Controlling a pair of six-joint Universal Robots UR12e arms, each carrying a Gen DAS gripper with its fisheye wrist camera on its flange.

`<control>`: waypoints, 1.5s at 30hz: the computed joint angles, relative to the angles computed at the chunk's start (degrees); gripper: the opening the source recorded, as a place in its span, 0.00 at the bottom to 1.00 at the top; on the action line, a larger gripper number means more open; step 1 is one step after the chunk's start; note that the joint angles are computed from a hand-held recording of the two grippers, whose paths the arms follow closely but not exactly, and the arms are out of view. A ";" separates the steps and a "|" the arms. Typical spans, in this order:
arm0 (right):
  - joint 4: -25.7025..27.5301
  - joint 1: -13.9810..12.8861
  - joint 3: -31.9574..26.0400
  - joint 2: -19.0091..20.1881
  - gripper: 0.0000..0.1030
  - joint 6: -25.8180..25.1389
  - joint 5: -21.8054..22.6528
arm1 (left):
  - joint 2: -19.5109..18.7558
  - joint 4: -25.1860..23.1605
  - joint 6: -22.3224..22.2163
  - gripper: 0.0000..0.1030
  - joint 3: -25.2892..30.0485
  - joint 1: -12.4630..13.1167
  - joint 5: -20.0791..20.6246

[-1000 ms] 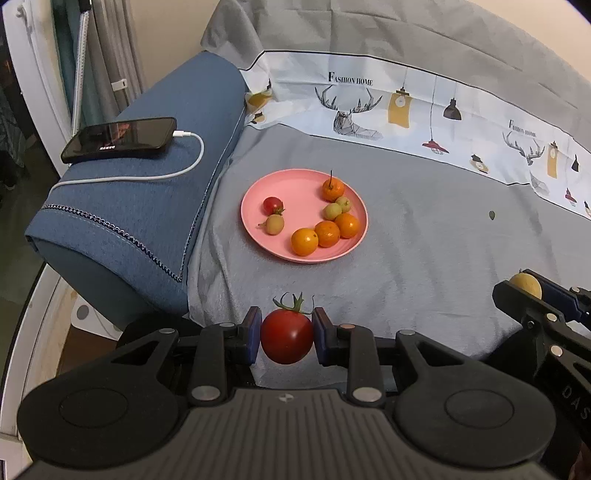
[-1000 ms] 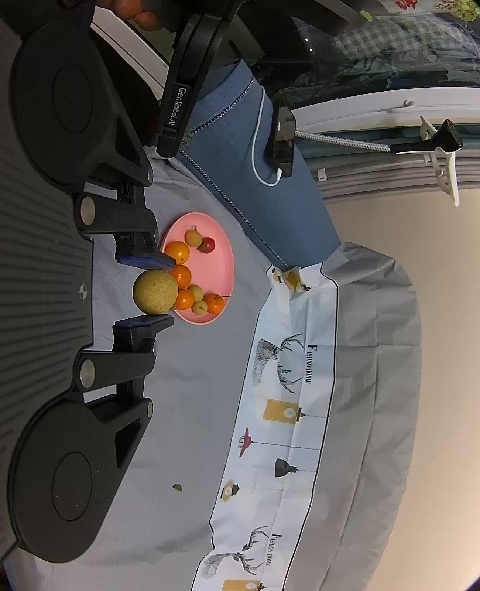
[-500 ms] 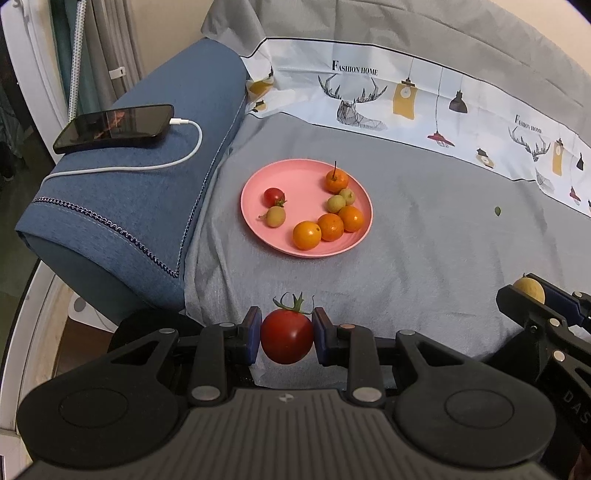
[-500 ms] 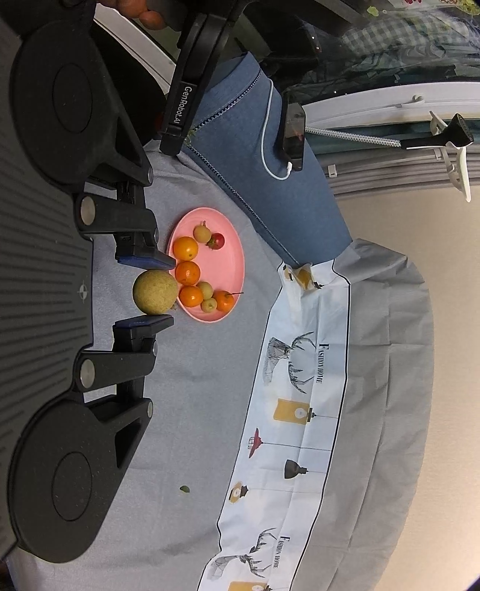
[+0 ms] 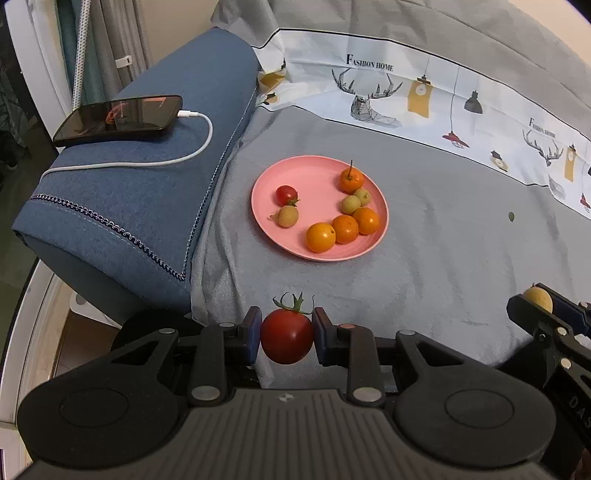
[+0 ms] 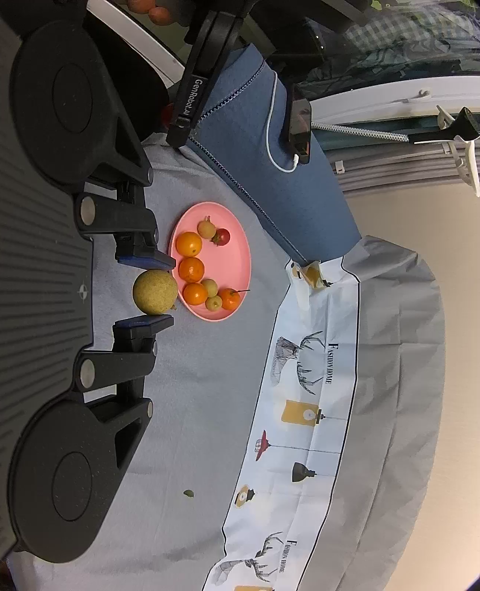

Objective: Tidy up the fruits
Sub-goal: 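Carry the red tomato in the left tool and yellow fruit in the right tool to the pink plate, then lower both tools onto the pink plate and open them, releasing both fruits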

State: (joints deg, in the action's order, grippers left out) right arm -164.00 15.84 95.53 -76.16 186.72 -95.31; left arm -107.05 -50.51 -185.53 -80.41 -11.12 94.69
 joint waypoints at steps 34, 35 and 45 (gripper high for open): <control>4.07 -2.72 -15.47 13.12 0.26 -4.22 6.93 | -13.28 -6.60 0.78 0.32 16.28 0.91 0.47; 4.31 -2.82 -16.11 13.68 0.26 -4.58 7.14 | -13.85 -6.89 0.87 0.32 16.91 0.92 0.54; 7.17 -3.48 -20.92 18.03 0.26 -7.96 9.12 | -18.31 -9.61 1.68 0.32 21.90 0.92 1.21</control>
